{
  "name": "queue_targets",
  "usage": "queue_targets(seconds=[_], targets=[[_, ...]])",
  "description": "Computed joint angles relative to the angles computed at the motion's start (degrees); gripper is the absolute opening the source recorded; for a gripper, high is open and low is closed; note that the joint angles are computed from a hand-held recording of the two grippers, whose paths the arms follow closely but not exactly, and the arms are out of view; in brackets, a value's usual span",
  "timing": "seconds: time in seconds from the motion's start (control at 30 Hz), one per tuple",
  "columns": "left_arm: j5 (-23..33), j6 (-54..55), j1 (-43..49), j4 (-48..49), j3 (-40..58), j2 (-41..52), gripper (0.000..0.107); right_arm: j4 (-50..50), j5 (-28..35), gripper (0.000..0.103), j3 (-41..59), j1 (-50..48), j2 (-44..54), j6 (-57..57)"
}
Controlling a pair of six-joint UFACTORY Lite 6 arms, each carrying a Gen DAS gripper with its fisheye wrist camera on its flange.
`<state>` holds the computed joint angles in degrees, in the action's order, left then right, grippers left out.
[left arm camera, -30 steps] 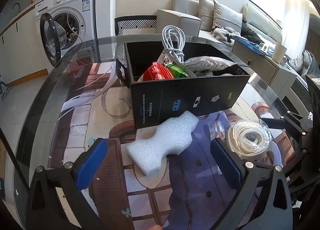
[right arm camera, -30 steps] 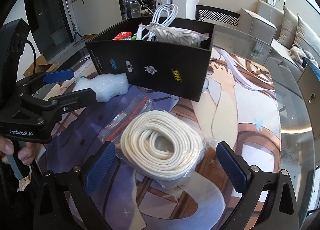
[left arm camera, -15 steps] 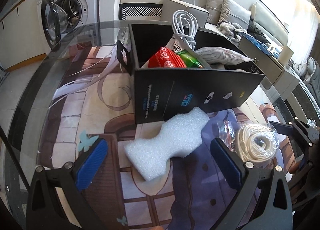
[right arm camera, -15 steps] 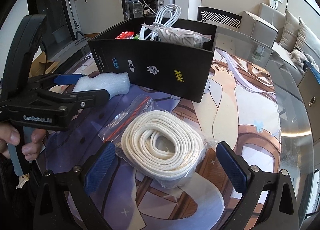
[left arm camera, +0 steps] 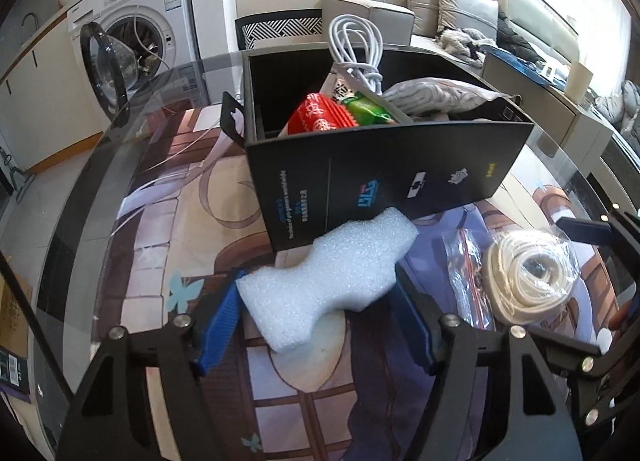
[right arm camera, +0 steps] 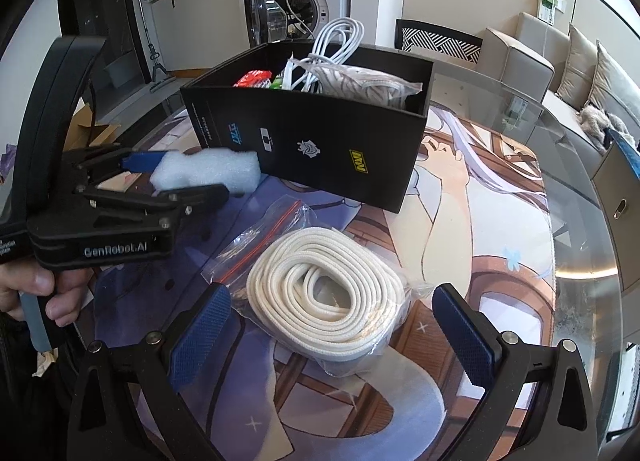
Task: Organize soft objects
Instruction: 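Grasp the second bag of white cord with the right gripper while the left lifts the foam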
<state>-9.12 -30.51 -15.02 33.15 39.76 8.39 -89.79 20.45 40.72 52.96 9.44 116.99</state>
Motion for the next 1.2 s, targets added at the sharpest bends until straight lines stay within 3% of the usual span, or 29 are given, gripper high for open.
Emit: queue_targets(seconds=[0.27,0.4,0.57,0.73,0.9,1.07,1.2], targets=[[-3.53,-16.56,3.18,18.77,-3.59,-3.69,0.07,-0.75,1.0,0.102,-0.39,0.06,-0.73,-0.42],[-5.34,-20.01,4.34,22.9,-5.21,-5.78,0.07,-12.51,-3.51,0.102,-1.25,-3.32,-1.25,9.74],[-6.11,-24.21,5.15,27.5,-5.42,-7.58,0.07,-17.78,-5.64,0.102,0.94,-6.21,0.05,13.58],[-6.0,-26.44,5.52,29.34,-4.77,-7.34,0.07,-28.67,-9.11,0.102,3.17,-8.98,3.6,24.38],[-6.58,-27.87,6.1,31.09,-5.22,-8.16,0.07,-22.25,-10.05,0.102,1.31,-6.15,2.13,16.89],[-7.35,-30.47,7.15,34.05,-5.01,-8.06,0.07,-8.01,-8.08,0.102,-0.46,-0.41,0.57,2.61],[-7.16,-30.61,6.63,33.62,-5.51,-9.05,0.07,-11.38,-6.12,0.102,-0.19,0.38,1.51,7.14]])
